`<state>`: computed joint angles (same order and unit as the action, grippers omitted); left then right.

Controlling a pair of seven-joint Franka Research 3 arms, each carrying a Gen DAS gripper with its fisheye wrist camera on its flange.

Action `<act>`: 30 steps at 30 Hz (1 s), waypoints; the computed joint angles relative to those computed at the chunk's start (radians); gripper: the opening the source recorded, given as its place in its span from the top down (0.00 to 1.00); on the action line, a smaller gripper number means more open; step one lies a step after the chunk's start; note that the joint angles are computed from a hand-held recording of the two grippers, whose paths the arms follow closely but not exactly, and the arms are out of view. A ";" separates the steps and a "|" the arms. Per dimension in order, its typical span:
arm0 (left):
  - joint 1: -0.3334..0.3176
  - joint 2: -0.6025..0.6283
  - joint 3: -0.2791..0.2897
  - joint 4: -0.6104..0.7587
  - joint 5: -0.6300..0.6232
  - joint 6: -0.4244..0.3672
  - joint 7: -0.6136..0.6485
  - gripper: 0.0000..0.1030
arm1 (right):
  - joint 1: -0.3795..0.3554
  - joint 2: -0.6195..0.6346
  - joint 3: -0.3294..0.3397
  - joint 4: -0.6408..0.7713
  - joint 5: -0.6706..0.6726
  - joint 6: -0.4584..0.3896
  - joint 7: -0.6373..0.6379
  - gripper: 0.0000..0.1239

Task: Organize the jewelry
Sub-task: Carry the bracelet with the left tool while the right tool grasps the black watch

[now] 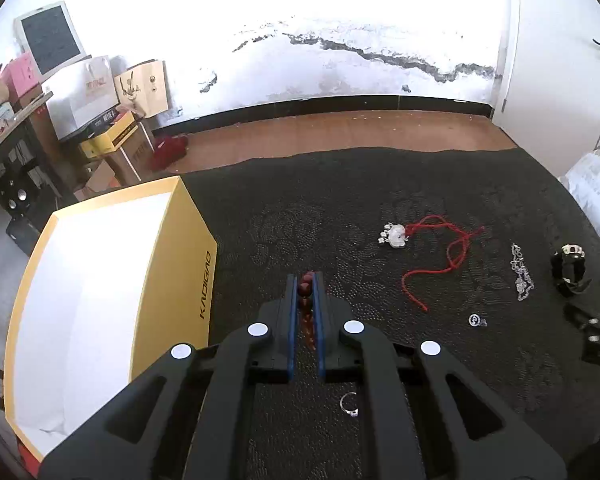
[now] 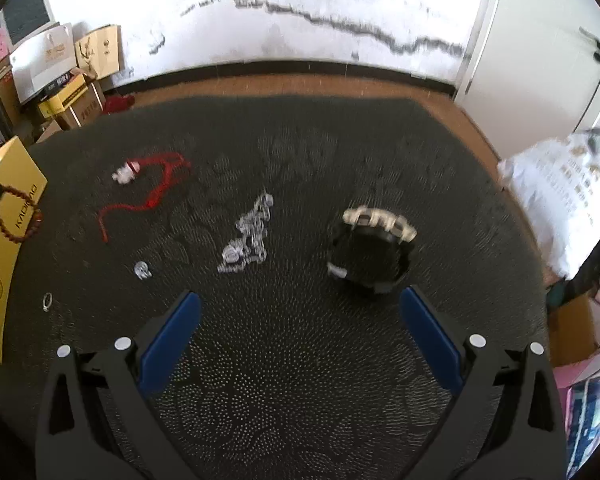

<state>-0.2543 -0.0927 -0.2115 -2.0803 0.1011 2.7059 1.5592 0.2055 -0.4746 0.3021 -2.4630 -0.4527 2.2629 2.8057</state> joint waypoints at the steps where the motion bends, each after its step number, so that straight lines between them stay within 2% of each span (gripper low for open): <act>1: -0.001 -0.001 0.001 -0.001 -0.003 0.002 0.006 0.93 | -0.002 0.005 -0.003 -0.004 0.004 -0.005 0.002 0.22; 8: -0.010 0.007 0.004 0.013 -0.068 -0.024 0.061 0.93 | -0.014 0.041 -0.043 -0.040 0.025 -0.059 -0.003 0.22; 10: -0.011 0.011 0.004 0.017 -0.082 -0.028 0.073 0.93 | -0.019 0.009 -0.078 -0.097 0.043 0.028 -0.003 0.22; 12: -0.012 0.012 0.003 0.017 -0.096 -0.031 0.084 0.93 | -0.037 -0.003 -0.088 -0.121 0.054 0.078 -0.008 0.22; 19: -0.013 0.003 0.002 0.009 -0.120 -0.033 0.108 0.93 | -0.101 0.011 -0.085 -0.126 0.052 0.145 -0.051 0.22; 20: -0.013 0.002 0.002 0.010 -0.119 -0.036 0.108 0.93 | -0.105 0.014 -0.087 -0.121 0.059 0.141 -0.059 0.25; 22: -0.014 -0.003 0.003 0.006 -0.123 -0.036 0.110 0.93 | -0.114 0.013 -0.079 -0.107 0.054 0.133 -0.060 0.46; 25: -0.018 -0.010 0.006 0.003 -0.142 -0.045 0.122 0.93 | -0.106 0.029 -0.072 -0.067 0.068 0.083 -0.081 0.48; 30: -0.022 -0.042 0.015 -0.011 -0.188 -0.065 0.143 0.93 | -0.091 0.033 -0.048 -0.027 0.047 0.073 -0.065 0.49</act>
<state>-0.2763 -0.1345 -0.1969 -2.0908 -0.0872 2.6412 1.7026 0.1147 -0.4414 0.2542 -2.4904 -0.4059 2.3363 2.7410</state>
